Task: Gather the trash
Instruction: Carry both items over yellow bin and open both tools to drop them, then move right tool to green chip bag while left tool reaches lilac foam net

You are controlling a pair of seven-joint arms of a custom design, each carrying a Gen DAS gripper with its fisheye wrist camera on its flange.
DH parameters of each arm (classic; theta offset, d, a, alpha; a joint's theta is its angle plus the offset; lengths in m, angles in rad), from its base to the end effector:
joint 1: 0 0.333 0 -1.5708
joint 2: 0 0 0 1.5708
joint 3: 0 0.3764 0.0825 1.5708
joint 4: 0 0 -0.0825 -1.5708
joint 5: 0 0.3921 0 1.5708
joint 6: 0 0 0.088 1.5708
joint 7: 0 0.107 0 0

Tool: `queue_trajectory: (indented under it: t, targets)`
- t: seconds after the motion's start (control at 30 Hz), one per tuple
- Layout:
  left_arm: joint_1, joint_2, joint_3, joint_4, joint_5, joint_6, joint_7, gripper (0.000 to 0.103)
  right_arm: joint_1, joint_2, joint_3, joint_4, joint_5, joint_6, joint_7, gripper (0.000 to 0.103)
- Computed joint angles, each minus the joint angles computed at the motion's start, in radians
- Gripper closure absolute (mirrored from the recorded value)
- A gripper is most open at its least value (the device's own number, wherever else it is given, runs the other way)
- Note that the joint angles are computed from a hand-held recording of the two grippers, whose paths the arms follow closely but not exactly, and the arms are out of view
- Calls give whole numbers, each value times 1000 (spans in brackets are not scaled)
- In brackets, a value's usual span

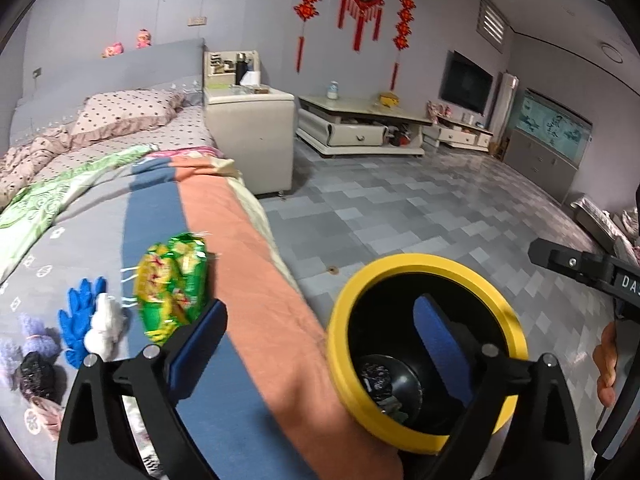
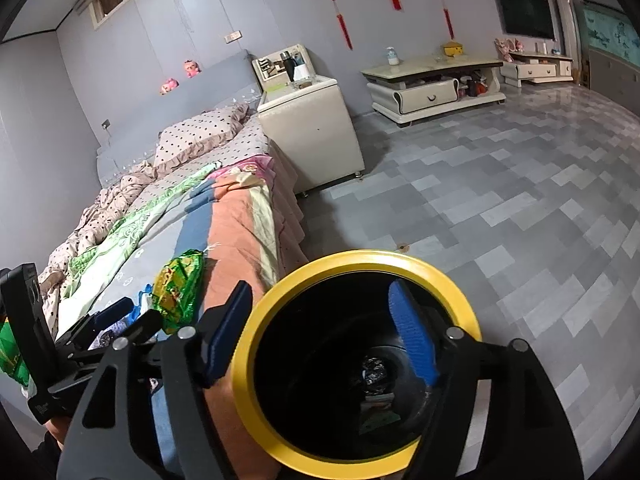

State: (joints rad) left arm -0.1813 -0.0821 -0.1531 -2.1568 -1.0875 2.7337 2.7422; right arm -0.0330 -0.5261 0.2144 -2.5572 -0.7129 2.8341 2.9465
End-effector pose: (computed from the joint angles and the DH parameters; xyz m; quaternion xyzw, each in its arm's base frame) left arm 0.5393 -0.1540 0.5490 -0.4078 0.7991 -0.4198 0.1376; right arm 0.3915 0.1203 0.5684 -0.4281 0.7889 -0.2790 0.3414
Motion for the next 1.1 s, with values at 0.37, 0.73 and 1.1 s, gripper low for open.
queue_trajectory:
  t: [0.37, 0.73, 1.1]
  targets:
    - [71, -6, 57, 13, -38, 39, 27, 8, -14, 101, 91, 124, -128, 23, 66, 20]
    - [181, 48, 97, 59, -12, 117, 3, 8, 109, 338, 89, 356, -280, -60, 105, 20]
    - [304, 160, 108, 130, 123, 212, -128, 8, 260, 607, -8, 592, -244, -112, -7, 20]
